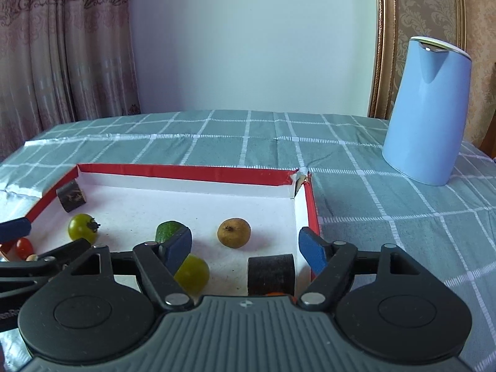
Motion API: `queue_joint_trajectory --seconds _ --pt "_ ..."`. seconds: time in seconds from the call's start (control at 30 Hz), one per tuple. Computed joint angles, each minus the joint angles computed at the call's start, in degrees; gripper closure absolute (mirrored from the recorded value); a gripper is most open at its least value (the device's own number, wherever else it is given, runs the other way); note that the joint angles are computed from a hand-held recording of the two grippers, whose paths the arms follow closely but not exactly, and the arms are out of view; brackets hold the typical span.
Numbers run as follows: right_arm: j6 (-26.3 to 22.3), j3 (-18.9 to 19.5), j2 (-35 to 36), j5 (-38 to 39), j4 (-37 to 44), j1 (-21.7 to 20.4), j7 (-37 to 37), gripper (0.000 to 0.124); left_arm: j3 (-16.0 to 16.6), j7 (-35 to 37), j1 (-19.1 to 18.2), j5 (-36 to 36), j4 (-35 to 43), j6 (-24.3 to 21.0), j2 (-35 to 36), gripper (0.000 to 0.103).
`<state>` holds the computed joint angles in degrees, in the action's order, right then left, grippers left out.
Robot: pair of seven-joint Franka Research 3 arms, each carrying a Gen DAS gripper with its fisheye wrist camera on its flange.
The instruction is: Organize fruits
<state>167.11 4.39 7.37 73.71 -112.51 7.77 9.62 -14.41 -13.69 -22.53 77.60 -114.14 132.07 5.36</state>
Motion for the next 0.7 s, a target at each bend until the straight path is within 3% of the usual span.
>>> queue_joint_trajectory --seconds 0.37,0.47,0.57,0.7 --pt "-6.3 -1.9 -3.2 1.1 -3.9 -1.0 2.3 0.039 -1.3 -3.1 0.0 0.7 -3.6 0.3 -3.1 0.003" --pt "-5.5 -2.0 -4.6 4.5 -5.7 -0.4 -2.2 0.038 -1.7 -2.7 -0.1 0.7 -3.9 -0.6 -3.2 0.001" --pt "-3.4 -2.0 -6.4 12.1 -7.6 0.6 -11.5 0.038 -1.9 -2.6 -0.3 0.6 -4.1 -0.9 -3.4 0.0" --pt "-4.8 -3.1 -7.8 15.6 -8.8 1.1 -14.3 0.038 -2.3 -4.2 -0.3 0.5 -5.3 -1.3 -4.4 0.0"
